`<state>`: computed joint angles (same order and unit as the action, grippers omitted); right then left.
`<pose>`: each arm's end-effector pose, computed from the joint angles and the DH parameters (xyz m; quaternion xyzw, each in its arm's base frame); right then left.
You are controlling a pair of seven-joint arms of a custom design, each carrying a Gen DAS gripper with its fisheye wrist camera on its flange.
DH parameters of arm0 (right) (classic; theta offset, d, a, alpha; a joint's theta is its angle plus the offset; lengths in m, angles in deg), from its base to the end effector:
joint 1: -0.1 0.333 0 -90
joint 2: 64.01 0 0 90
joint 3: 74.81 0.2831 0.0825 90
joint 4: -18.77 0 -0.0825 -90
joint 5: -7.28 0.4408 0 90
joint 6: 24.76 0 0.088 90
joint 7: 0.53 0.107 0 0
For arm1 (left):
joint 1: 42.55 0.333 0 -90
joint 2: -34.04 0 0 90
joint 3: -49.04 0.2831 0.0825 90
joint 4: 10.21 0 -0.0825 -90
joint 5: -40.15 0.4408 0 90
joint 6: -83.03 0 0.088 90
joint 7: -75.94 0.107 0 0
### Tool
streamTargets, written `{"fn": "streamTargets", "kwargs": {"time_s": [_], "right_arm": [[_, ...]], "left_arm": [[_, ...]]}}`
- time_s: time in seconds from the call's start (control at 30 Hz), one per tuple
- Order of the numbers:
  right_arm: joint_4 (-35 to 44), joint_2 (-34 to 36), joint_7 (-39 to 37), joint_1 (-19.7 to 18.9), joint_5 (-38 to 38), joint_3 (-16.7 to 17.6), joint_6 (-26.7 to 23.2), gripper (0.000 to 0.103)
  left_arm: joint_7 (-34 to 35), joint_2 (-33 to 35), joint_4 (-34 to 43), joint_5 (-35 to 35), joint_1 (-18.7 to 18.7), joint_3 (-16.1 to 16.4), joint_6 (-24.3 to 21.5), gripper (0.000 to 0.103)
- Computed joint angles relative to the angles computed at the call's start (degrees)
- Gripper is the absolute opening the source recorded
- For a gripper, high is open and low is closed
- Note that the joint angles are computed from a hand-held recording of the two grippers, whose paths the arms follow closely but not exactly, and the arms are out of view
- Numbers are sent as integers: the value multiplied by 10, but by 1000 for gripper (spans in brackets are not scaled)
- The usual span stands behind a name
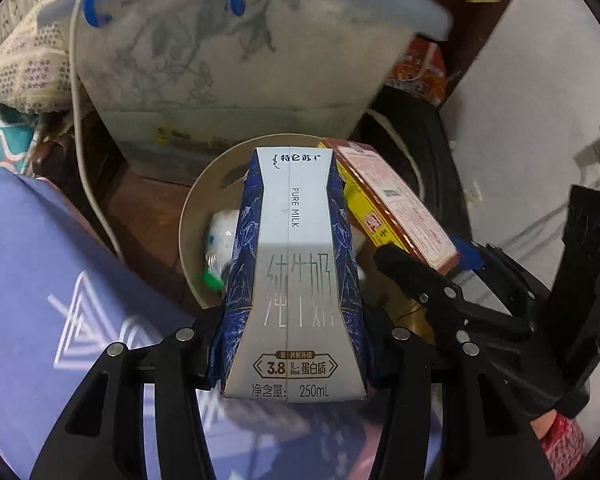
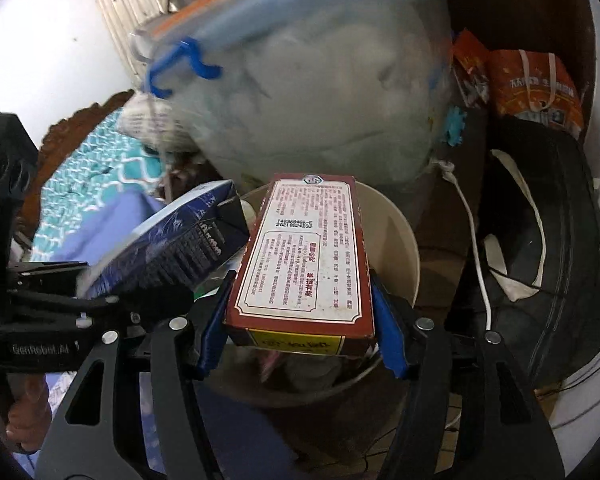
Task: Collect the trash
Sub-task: 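Carry carton and box to the beige wastebasket and open both tools, then move both open tools back over the bed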
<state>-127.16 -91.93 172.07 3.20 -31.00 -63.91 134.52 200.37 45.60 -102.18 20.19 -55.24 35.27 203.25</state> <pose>0.4806 0.1478 0.4501 -0.4104 0.8157 -0.2396 0.3299 0.6246 -0.3166 0.5011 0.3113 -0.9211 0.2336 0.0116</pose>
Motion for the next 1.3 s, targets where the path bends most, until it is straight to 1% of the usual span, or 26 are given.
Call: {"fn": "streamTargets", "kwargs": {"time_s": [0.03,0.07,0.13,0.17,0.23,0.3,0.37,0.4,0.5,0.53,0.57,0.6,0.63,0.67,0.73,0.8,0.83,0.9,0.93,1.0,1.1,1.2,1.3], "right_arm": [[5,12,1,-5,-4,0,5,67],[7,18,0,-7,-5,-3,5,71],[-5,7,25,-15,-13,4,5,76],[-13,-4,41,-21,-21,9,13,76],[-31,-38,69,-27,-34,26,-1,76],[-51,-77,94,-23,-38,40,-18,76],[-74,-121,126,-4,-28,59,-44,76],[-83,-138,136,9,-19,63,-53,76],[-104,-174,186,41,1,89,-73,76],[-99,-176,209,52,7,107,-86,76],[-96,-177,230,60,8,120,-94,76],[-91,-173,255,65,5,134,-98,76],[-82,-163,280,67,-1,147,-99,77],[-74,-156,308,72,-6,161,-104,78],[-49,-132,363,77,-20,191,-117,80],[-25,-115,408,89,-30,215,-143,82],[-12,-105,428,95,-34,225,-158,84],[14,-87,462,110,-40,243,-193,88],[24,-81,475,120,-43,249,-211,91],[45,-64,490,139,-46,253,-236,93],[78,-35,488,166,-53,247,-263,94],[116,-9,486,190,-66,250,-306,95],[146,9,474,214,-80,245,-340,96]], "left_arm": [[-8,9,7,3,-1,1,4,49],[-21,25,21,10,-5,2,7,55],[-51,44,42,20,-8,4,9,67],[-57,49,49,12,-5,3,5,67],[-49,47,52,-16,8,-1,-3,67],[-31,26,32,-39,20,-1,6,67],[-1,-3,6,-82,37,0,6,67],[23,-32,-23,-115,49,3,8,67],[63,-101,-98,-159,60,20,29,75],[76,-128,-130,-173,64,29,40,79],[86,-156,-162,-181,66,38,53,80],[92,-174,-184,-183,67,45,62,81],[99,-202,-215,-179,69,53,75,82],[106,-229,-246,-173,72,61,89,86],[122,-274,-295,-171,75,79,111,89],[133,-322,-345,-166,81,96,133,92],[134,-338,-360,-162,83,102,138,95],[143,-377,-396,-158,90,121,145,94],[143,-390,-409,-153,93,124,152,94],[145,-427,-443,-135,102,129,174,94],[153,-471,-482,-118,107,141,191,94],[166,-517,-519,-113,108,155,204,94],[171,-549,-541,-101,113,164,205,94]]}}
